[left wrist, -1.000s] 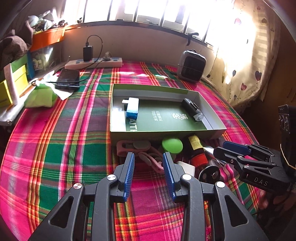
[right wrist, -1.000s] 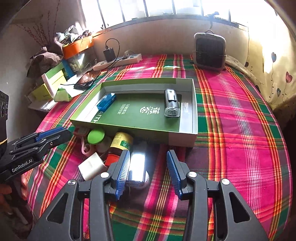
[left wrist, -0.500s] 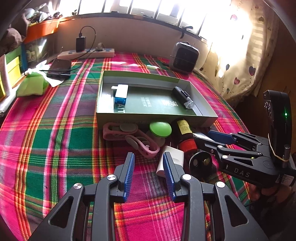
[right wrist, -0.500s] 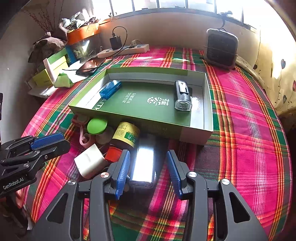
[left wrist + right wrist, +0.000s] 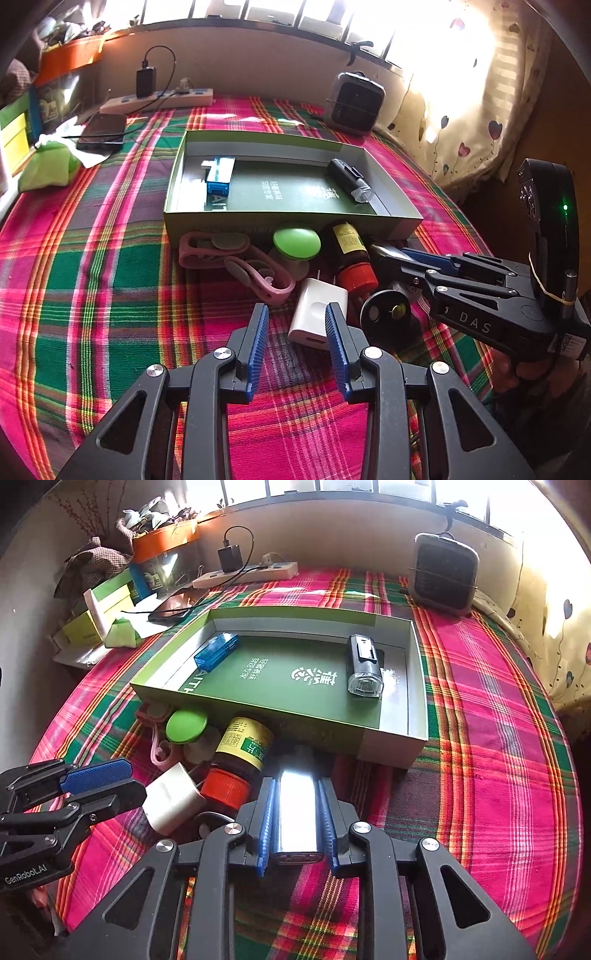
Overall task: Organize rigid objects
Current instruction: 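Lower the right tool onto the silver flashlight and close on it, then grasp the white charger plug with the left tool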
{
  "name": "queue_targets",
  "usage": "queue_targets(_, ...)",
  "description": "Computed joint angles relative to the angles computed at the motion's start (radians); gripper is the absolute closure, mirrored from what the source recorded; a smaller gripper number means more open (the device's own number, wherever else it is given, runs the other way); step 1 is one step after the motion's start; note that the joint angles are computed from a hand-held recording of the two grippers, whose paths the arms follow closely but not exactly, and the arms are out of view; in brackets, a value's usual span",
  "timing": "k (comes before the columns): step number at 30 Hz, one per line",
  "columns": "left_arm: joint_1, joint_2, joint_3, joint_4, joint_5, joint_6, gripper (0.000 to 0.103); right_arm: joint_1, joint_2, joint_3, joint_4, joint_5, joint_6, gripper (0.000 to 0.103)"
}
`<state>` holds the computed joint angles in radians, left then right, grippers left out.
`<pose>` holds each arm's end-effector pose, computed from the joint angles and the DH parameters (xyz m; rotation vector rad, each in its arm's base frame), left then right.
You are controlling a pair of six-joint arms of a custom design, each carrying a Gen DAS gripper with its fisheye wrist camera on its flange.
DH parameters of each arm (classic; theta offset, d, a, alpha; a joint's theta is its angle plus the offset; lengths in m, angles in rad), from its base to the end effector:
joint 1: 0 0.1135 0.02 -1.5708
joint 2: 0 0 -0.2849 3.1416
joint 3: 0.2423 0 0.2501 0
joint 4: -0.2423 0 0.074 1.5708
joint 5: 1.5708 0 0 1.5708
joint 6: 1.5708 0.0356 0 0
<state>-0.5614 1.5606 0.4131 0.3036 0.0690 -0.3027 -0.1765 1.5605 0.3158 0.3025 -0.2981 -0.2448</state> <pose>0.2055 -0.1321 0.1198 0.3505 2.4436 -0.4705 0.2137 -0.0275 0.1002 -0.2041 2.4561 0.1941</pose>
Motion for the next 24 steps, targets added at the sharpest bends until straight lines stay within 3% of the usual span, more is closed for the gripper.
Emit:
queue_targets(10, -0.047, 0.042, 0.03, -0.005, -0.026, 0.009, 0.069, -0.14, -0.067, -0.048, 0.008, -0.064, -0.012, 0.079)
queue_targets(24, -0.137, 0.126, 0.09, -0.021, -0.147, 0.025, 0.069, -0.302, -0.069, -0.098, 0.042, -0.117, -0.07, 0.079)
